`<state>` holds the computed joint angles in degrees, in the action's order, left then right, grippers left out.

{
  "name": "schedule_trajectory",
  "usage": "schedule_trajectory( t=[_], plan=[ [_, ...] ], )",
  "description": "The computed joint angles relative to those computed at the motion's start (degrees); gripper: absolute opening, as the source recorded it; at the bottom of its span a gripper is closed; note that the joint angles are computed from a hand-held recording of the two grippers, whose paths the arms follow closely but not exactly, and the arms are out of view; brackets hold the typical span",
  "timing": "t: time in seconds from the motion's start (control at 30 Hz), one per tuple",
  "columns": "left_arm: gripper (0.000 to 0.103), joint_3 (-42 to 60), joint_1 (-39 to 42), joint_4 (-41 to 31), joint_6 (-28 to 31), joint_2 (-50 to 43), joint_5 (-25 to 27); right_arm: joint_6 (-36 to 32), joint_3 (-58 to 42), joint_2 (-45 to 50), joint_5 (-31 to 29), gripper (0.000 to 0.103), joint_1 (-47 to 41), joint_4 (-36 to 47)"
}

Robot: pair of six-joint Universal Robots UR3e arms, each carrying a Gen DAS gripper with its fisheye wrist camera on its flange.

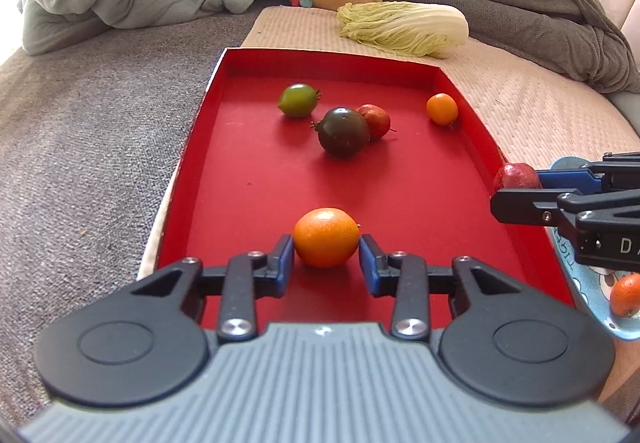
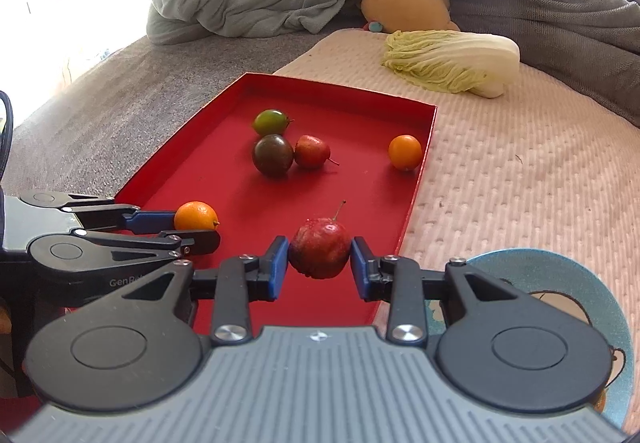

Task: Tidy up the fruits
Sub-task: 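Carry the mandarin and red tomato over the blue plate with both tools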

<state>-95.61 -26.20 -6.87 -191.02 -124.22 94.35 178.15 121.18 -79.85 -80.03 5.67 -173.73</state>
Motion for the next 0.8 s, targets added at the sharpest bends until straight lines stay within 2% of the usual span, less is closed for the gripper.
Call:
schedule_trajectory(
  t=[0.37, 0.8],
  plan=[
    [0.038, -3.86, -1.7, 0.35, -0.45, 3.57, 1.34, -0.3, 7.96, -8.9, -0.44, 0.039, -0.63, 1.41],
    [0.038, -8.47, -4.32, -0.54, -1.78, 8.49, 4.55, -1.11, 15.06, -23.79, 2.21, 0.039, -3.7, 7.09]
  ],
)
